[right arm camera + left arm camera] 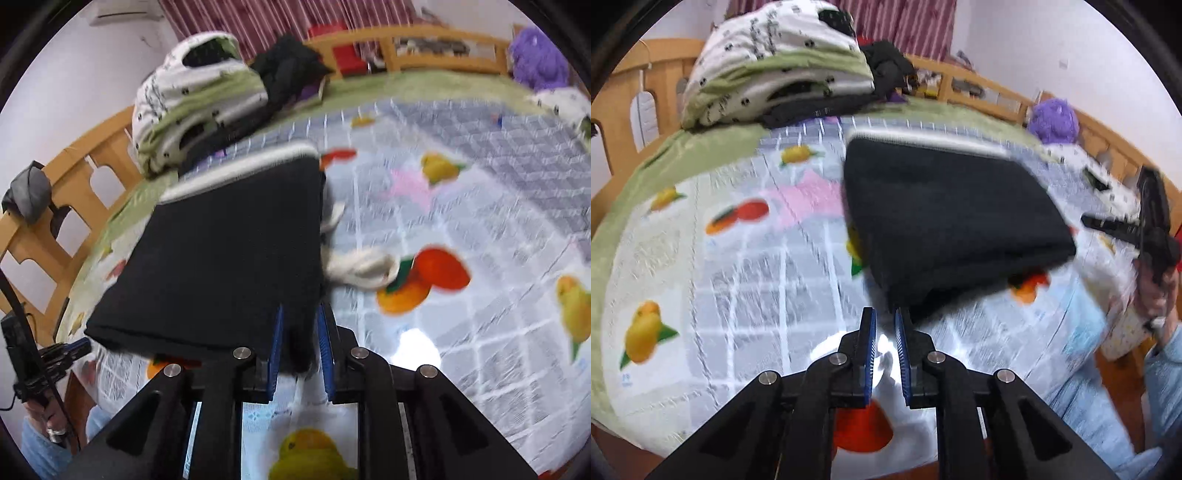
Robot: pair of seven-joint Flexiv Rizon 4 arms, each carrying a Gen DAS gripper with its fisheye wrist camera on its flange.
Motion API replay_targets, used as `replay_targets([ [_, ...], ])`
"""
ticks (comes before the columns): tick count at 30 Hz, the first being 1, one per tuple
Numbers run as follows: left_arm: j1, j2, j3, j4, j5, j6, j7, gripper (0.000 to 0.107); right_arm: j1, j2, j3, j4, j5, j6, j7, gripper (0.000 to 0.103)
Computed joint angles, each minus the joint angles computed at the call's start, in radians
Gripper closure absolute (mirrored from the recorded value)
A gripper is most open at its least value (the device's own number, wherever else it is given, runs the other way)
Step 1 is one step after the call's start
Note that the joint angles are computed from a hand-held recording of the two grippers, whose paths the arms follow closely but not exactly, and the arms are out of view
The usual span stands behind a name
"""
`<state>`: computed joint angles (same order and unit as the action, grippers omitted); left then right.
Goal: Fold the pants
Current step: 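Release the folded pants and pull both tools back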
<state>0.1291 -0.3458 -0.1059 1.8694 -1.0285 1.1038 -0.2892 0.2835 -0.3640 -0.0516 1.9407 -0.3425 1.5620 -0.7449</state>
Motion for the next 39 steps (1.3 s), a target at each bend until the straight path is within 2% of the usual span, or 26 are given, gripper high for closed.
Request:
replay_targets([
  [2, -0.001, -0.013, -0.015, -0.042, -0.031, -0.009, -0.033, 0.085, 0.029, -0.013, -0.036, -0.018, -0.023, 0.014, 0.012, 0.084],
  [5, -0.017, -0.051, -0.042, -0.104, -0.062, -0.006, -0.064, 0.085, -0.013, -0.062, 0.034, -0.083, 0.001, 0.006, -0.037, 0.084],
  [7, -0.063, -0.105, -0.014, -0.148, 0.044, 0.047, -0.168, 0.085, -0.019, -0.098, 0.057, -0.126, 0.007, -0.063, -0.059, 0.084],
  [8, -0.1, -0.136, 0.038, -0.177, 0.15, 0.046, -0.271, 0.083, -0.002, -0.108, 0.043, -0.134, 0.01, -0.092, -0.065, 0.083],
  [9, -0.114, -0.165, 0.059, -0.193, 0.229, 0.058, -0.351, 0.082, 0.025, -0.11, 0.001, -0.114, -0.033, -0.064, -0.025, 0.083],
  [10, -0.109, -0.171, 0.046, -0.181, 0.243, 0.09, -0.379, 0.082, 0.032, -0.104, -0.007, -0.1, -0.036, -0.049, -0.026, 0.083],
  [11, -0.085, -0.158, 0.001, -0.149, 0.192, 0.134, -0.341, 0.082, 0.019, -0.097, 0.016, -0.104, -0.015, -0.074, -0.053, 0.083],
  [12, -0.065, -0.145, -0.021, -0.131, 0.188, 0.132, -0.347, 0.082, -0.021, -0.089, 0.073, -0.114, 0.007, -0.118, -0.084, 0.083],
  [15, -0.039, -0.125, -0.036, -0.111, 0.213, 0.117, -0.407, 0.082, -0.062, -0.074, 0.141, -0.116, 0.074, -0.167, -0.122, 0.084],
  [17, -0.037, -0.116, -0.029, -0.107, 0.241, 0.103, -0.464, 0.081, -0.023, -0.06, 0.096, -0.083, 0.061, -0.151, -0.081, 0.084],
  [19, -0.039, -0.109, -0.021, -0.109, 0.271, 0.09, -0.512, 0.076, 0.045, -0.038, 0.018, -0.039, 0.01, -0.131, 0.006, 0.081],
  [20, -0.042, -0.104, -0.014, -0.109, 0.291, 0.084, -0.538, 0.072, 0.065, -0.027, -0.004, -0.028, -0.011, -0.136, 0.042, 0.079],
  [22, -0.05, -0.086, -0.001, -0.1, 0.329, 0.082, -0.581, 0.067, 0.082, -0.002, -0.014, -0.02, -0.047, -0.184, 0.094, 0.065],
  [25, -0.057, -0.042, 0.002, -0.068, 0.36, 0.103, -0.611, 0.067, 0.095, 0.047, -0.015, -0.012, -0.139, -0.263, 0.146, 0.065],
  [27, -0.058, -0.001, -0.008, -0.038, 0.351, 0.121, -0.607, 0.058, 0.116, 0.094, -0.031, -0.005, -0.245, -0.33, 0.208, 0.062],
  [29, -0.063, 0.039, -0.015, -0.01, 0.337, 0.15, -0.592, 0.045, 0.12, 0.138, -0.026, 0.0, -0.322, -0.374, 0.262, 0.058],
  [32, -0.084, 0.1, -0.008, 0.025, 0.325, 0.193, -0.586, 0.04, 0.103, 0.194, 0.001, 0.006, -0.39, -0.41, 0.326, 0.05],
  [35, -0.106, 0.146, 0.018, 0.032, 0.346, 0.192, -0.612, 0.034, 0.088, 0.256, 0.028, 0.015, -0.496, -0.467, 0.427, 0.034],
  [37, -0.122, 0.169, 0.044, 0.022, 0.393, 0.172, -0.657, 0.033, 0.072, 0.294, 0.047, 0.024, -0.585, -0.501, 0.507, 0.018],
  [39, -0.139, 0.19, 0.07, 0.014, 0.458, 0.168, -0.715, 0.03, 0.052, 0.33, 0.076, 0.032, -0.638, -0.524, 0.555, 0.012],
])
